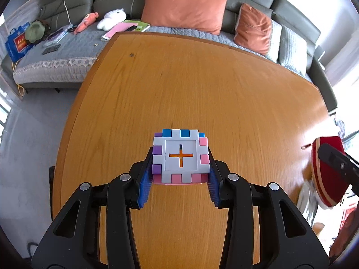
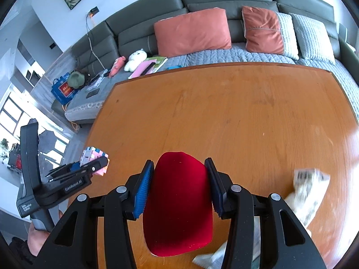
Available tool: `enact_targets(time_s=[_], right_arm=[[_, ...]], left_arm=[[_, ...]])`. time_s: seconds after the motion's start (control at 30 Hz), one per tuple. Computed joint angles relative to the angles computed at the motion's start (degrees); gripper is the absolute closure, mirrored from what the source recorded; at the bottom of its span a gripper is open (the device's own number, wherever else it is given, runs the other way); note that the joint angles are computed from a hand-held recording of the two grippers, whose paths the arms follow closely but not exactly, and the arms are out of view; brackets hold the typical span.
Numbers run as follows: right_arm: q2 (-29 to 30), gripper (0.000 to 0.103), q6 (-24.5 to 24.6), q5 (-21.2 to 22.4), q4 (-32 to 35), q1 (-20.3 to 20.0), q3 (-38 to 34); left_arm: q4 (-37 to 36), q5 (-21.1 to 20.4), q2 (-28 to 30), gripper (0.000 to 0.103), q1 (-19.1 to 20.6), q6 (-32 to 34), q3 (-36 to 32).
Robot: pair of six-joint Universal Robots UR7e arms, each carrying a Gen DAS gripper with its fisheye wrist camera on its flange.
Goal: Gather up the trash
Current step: 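Carry the pouch and cube over the black bin and open both tools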
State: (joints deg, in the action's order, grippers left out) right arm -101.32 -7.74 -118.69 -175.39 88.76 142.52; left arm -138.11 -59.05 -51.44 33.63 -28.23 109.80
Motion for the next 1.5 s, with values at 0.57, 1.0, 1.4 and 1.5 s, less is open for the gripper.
enact_targets(time_s=[0.57, 1.0, 1.4, 1.5], right_arm=[[14.17, 0.055, 15.86, -7.75, -4.41, 21.16, 4.17], [37.32, 0.055, 20.30, -4.99, -5.24, 31.40, -8.39], [54.57, 0.055, 19.98, 1.85, 0.52, 34.49, -22.65], [58.48, 0.055, 19.64, 2.56, 3.46, 34.81, -27.06]], left_arm=[[4.85, 0.41, -24.60, 0.062, -3.15, -1.31, 17.98], [17.71, 7.09, -44.67, 0.062, 3.95, -1.67, 21.48], [26.81, 11.54, -54.98, 0.062, 15.84, -0.62, 20.08], [27.73, 12.34, -55.94, 0.062, 18.96, -0.06, 19.69]])
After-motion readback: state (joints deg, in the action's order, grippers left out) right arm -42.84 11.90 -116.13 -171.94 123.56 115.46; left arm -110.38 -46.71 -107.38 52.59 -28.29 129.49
